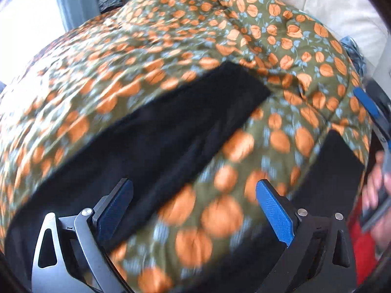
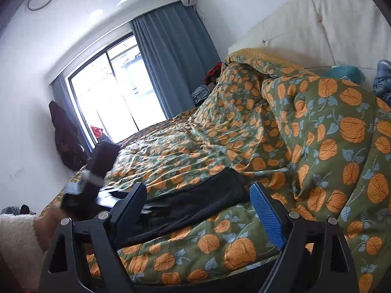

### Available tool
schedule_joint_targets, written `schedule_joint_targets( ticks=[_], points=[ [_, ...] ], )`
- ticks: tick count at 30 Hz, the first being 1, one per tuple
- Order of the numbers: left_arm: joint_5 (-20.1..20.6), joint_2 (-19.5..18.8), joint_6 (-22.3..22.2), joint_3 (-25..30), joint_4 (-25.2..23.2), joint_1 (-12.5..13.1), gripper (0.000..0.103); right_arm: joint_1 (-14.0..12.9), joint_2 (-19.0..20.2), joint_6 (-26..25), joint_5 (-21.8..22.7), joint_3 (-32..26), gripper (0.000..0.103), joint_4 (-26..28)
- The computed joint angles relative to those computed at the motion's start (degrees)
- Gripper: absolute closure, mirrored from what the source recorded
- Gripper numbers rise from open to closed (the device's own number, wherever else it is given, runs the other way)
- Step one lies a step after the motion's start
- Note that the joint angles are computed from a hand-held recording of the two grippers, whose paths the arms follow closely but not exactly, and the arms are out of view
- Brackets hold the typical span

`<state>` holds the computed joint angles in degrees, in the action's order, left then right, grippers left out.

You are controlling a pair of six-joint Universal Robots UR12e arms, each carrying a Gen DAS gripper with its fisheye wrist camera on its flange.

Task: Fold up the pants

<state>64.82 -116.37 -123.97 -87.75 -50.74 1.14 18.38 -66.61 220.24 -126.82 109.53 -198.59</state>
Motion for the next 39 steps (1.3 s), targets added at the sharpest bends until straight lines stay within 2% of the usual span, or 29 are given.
schedule_joint_targets(
  ticks=[1,3,6,8,11,12,13,16,18,19,20,21,23,25,27,30,31,32,33,34,36,38,39],
  points=[
    [1.6,1.5,0.6,-3.0,1.0,2.1,0.002,-0.1,-0.1,1.3,-0.5,0.2,0.015,0.4],
    [7.2,2.9,0.0,-8.8,8.0,5.3,0.002,-0.2,-0.2,2.9,0.7,0.2,0.014,2.1],
    [16.5,3.2,-3.9,-13.7,15.8,10.3,0.001,-0.6,0.5,1.5,7.4,-1.0,0.014,4.9],
    [17.9,2.1,-11.2,-12.4,16.0,14.5,0.000,-0.2,1.4,-0.9,11.2,-2.5,0.014,7.6],
    [21.1,-0.7,-23.6,-7.5,14.4,19.0,0.000,1.1,2.6,-2.9,15.0,-4.6,0.014,13.8],
    [23.4,-1.7,-26.1,-6.4,15.4,20.0,0.000,1.6,2.7,-2.9,16.4,-4.9,0.014,15.6],
    [23.5,-2.3,-27.1,-5.7,15.9,21.0,0.000,1.9,2.7,-2.7,18.3,-5.3,0.014,17.7],
    [21.1,-2.9,-28.6,-5.1,16.2,22.7,0.000,2.8,2.7,-3.1,26.2,-6.5,0.014,21.9],
    [21.0,-2.6,-27.0,-7.1,20.6,22.9,0.000,3.9,3.6,-4.9,32.7,-7.8,0.014,23.0],
    [21.2,-2.6,-26.4,-8.1,23.2,22.7,0.000,4.0,4.3,-5.9,38.1,-8.6,0.014,24.4],
    [21.5,-2.7,-26.4,-8.9,25.4,22.5,0.000,4.7,5.3,-6.0,41.2,-9.7,0.014,26.2],
    [21.5,-2.7,-26.8,-9.4,26.5,22.4,0.000,5.6,6.0,-6.2,42.0,-10.6,0.014,28.5],
    [20.3,-2.9,-27.9,-9.0,25.5,22.6,0.000,7.3,6.0,-9.0,37.0,-10.9,0.015,31.4],
    [18.5,-2.6,-27.9,-9.0,24.5,23.6,0.000,7.3,4.6,-9.0,32.1,-9.3,0.016,32.9],
    [18.2,-2.6,-27.4,-9.1,24.4,23.8,0.000,6.1,1.9,-3.4,25.0,-6.1,0.016,35.3],
    [18.2,-2.6,-27.3,-9.7,26.2,23.7,0.000,3.2,-2.8,9.9,15.3,1.3,0.017,37.2],
    [18.3,-2.6,-27.3,-9.7,26.5,23.7,0.000,2.5,-3.9,12.9,13.6,3.6,0.027,35.9],
    [18.4,-2.7,-27.4,-9.7,26.8,23.5,0.000,1.7,-4.7,15.6,13.9,5.7,0.042,32.2],
    [18.4,-2.7,-27.5,-9.8,27.2,23.5,0.000,1.3,-5.0,17.0,14.3,6.6,0.043,30.2],
    [18.3,-2.7,-27.7,-10.0,27.5,23.5,0.000,1.5,-4.8,16.1,13.8,6.3,0.043,30.5],
    [18.2,-2.5,-28.2,-10.3,27.9,23.6,0.000,2.9,-3.7,12.2,10.7,3.7,0.038,36.1],
    [18.3,-2.1,-28.6,-11.0,28.6,23.5,0.000,3.6,-2.6,8.7,9.7,2.0,0.016,38.3],
    [18.4,-2.1,-28.8,-11.2,29.1,23.5,0.000,3.8,-2.3,8.1,9.7,1.5,0.012,38.9]
  ],
)
